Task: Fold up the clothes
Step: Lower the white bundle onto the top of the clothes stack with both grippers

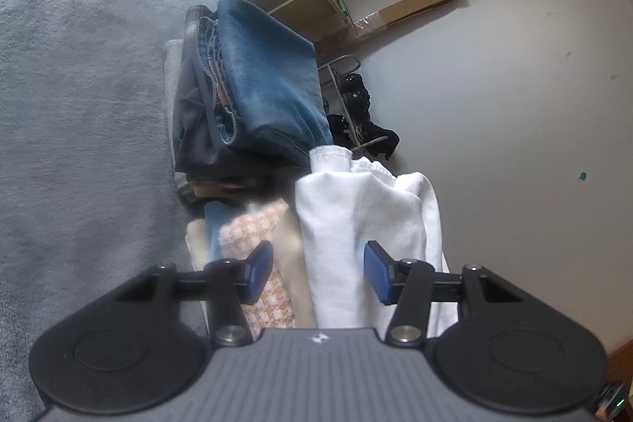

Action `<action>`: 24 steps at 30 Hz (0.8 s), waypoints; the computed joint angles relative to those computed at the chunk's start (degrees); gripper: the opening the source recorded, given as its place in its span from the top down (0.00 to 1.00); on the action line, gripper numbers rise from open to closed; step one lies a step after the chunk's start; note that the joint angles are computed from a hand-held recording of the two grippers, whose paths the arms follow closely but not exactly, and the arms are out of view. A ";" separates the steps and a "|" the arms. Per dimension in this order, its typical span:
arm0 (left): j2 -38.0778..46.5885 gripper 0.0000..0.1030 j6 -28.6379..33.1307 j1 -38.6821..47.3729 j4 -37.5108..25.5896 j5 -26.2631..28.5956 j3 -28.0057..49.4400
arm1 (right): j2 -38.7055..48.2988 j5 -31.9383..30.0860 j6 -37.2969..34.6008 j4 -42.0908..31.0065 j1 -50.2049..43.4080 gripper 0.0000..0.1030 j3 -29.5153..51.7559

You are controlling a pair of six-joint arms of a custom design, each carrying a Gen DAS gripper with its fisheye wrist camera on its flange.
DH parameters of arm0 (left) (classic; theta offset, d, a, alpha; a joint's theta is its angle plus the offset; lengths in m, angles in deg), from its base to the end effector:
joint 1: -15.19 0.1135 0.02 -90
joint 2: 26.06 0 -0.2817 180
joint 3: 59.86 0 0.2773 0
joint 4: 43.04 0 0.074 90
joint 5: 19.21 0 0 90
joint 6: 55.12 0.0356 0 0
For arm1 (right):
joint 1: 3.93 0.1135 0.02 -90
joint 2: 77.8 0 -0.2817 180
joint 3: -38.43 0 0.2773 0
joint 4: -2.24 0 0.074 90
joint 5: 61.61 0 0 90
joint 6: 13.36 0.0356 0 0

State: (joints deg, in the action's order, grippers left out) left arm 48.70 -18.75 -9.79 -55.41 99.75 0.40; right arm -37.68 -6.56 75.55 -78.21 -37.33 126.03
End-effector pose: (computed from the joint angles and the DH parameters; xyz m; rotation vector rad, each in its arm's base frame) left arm 0.2721 -0.1458 0.2683 -0.2097 2.2561 -1.3181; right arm 0.0768 -0.0262 0.4433 0.2297 2.0318 0.2814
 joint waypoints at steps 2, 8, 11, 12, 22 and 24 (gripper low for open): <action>-0.62 0.50 0.74 -0.84 -0.72 -0.48 -0.13 | -2.75 -5.17 -2.22 -3.30 -6.13 0.14 -4.98; -2.18 0.50 3.68 -0.89 -4.58 0.24 -0.09 | -11.60 4.61 11.15 6.86 5.54 0.26 -19.85; -3.11 0.50 4.47 -0.42 -6.44 -0.30 0.12 | -13.81 10.35 15.22 11.75 12.08 0.38 -23.90; -3.33 0.50 4.50 -0.36 -6.85 -0.55 0.12 | -14.03 12.30 16.01 12.72 13.71 0.42 -24.80; -4.07 0.50 5.27 -2.36 -9.86 -3.32 1.25 | -13.96 10.18 20.43 21.62 8.91 0.92 -28.28; -4.16 0.50 5.29 -2.47 -10.06 -3.56 1.32 | -13.87 10.65 20.29 21.90 8.37 0.93 -28.91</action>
State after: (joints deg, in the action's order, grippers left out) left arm 44.54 -13.46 -12.26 -65.47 96.19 1.72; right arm -51.55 4.09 95.84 -56.31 -28.95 97.12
